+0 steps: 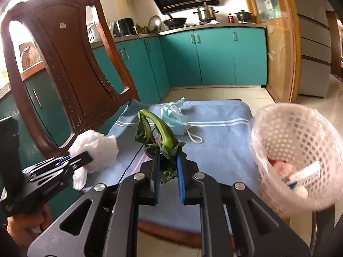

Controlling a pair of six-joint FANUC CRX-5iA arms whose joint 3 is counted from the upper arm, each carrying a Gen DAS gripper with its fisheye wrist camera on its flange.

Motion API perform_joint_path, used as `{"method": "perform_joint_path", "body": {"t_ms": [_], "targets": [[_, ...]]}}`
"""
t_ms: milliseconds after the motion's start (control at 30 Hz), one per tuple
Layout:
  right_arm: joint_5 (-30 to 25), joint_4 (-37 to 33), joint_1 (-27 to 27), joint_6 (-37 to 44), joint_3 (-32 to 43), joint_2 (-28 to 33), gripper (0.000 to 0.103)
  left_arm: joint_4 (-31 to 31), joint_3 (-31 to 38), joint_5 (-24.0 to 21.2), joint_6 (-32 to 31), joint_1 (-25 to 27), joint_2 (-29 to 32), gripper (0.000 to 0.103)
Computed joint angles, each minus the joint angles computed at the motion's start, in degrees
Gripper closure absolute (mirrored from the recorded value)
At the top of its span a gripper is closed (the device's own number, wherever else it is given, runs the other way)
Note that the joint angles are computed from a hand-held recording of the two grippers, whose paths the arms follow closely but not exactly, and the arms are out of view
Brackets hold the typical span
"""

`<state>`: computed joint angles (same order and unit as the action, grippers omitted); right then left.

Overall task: Collect trash
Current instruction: 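Hold the white bag in the left tool and green scraps in the right tool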

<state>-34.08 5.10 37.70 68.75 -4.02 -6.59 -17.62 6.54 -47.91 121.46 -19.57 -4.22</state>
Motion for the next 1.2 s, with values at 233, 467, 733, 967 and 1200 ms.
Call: {"method": "perform_joint_path", "body": {"t_ms": [233, 467, 733, 967, 1200], "targets": [[0.0, 3.7, 1.4, -2.6, -2.5, -1.1, 0.089, -0.3, 0.5, -0.4, -0.3, -0.7, 0.5, 0.089], [-1.4, 2.6, 1.1, -1.1, -2.0, -0.7, 0.089, -0.9, 1.4, -1.4, 0.0, -1.2, 1.1, 0.089], [-2.0, 1.7, 0.6, -0.3, -1.4, -0.2, 0.089, -1.0, 2.0, -2.2, -0.2, -1.4, 1.7, 0.089], [-2.5, 1.1, 0.5, 0.5, -1.1, 0.0, 0.089, -1.2, 2.0, -2.2, -0.1, -1.6, 1.9, 0.089], [-0.2, 3.2, 0.0, -1.6, -2.6, -0.9, 0.089, -1.0, 2.2, -2.4, -0.4, -1.6, 2.2, 0.089]]}}
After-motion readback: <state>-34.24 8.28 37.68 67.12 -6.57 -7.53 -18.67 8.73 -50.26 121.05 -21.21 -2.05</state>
